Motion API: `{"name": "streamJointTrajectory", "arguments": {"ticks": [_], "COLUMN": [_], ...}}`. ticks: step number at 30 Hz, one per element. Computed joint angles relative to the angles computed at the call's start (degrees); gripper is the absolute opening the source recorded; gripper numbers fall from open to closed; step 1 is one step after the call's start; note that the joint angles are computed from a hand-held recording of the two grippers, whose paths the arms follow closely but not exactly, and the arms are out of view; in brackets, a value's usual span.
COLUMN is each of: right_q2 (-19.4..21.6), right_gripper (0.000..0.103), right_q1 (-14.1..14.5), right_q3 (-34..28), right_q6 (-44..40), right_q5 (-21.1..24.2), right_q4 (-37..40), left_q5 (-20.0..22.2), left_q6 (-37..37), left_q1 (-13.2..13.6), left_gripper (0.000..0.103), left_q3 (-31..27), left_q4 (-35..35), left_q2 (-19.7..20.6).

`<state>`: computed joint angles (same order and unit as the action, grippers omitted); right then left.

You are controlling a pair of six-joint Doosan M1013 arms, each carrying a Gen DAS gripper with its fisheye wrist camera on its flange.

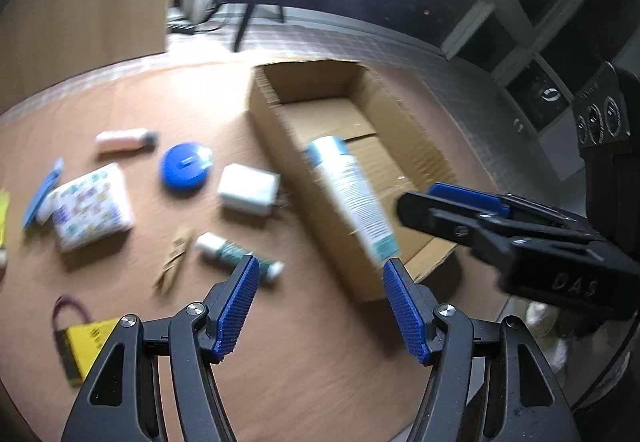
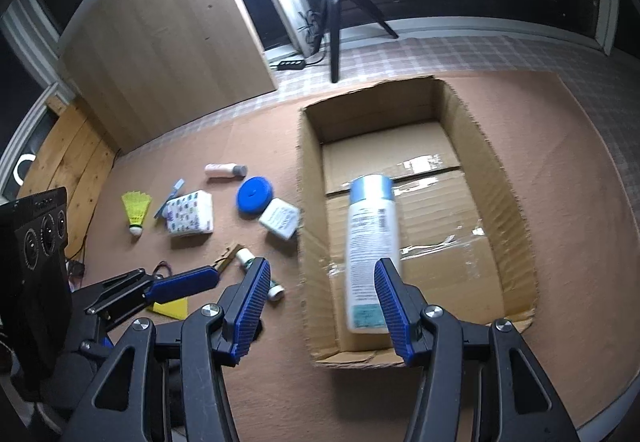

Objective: Organize objects
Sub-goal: 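Move the right tool to the yellow ruler card and grasp it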

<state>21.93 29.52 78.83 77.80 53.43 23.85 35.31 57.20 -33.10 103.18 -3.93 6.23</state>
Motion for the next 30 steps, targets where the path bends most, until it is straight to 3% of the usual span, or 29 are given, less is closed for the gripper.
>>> {"name": "streamJointTrajectory", "arguments": {"ticks": [8, 18, 30], "right_q2": [-0.16, 3.94, 11.31], "right_gripper": [0.050, 0.051, 0.052], "right_q1": [2.30, 7.84, 13.30], "right_q3": [0.94, -2.96, -10.62], "right_q6": [-4.65, -17.68, -23.76], "right_q5": [1.85, 8.12, 14.35], "right_q4": [4.27, 5.79, 0.94], "left_q5": [0.47, 4.38, 7.50], "left_q6": [-8.59, -22.33, -33.26], "left_q1": [2.72, 3.92, 3.23], "left_gripper": [0.068, 0.068, 0.068], "left_q3": [8.70, 18.22, 22.28], "left_q4": [3.64, 10.35, 16.07], "left_q2": [-7.12, -17.05, -22.43]}}
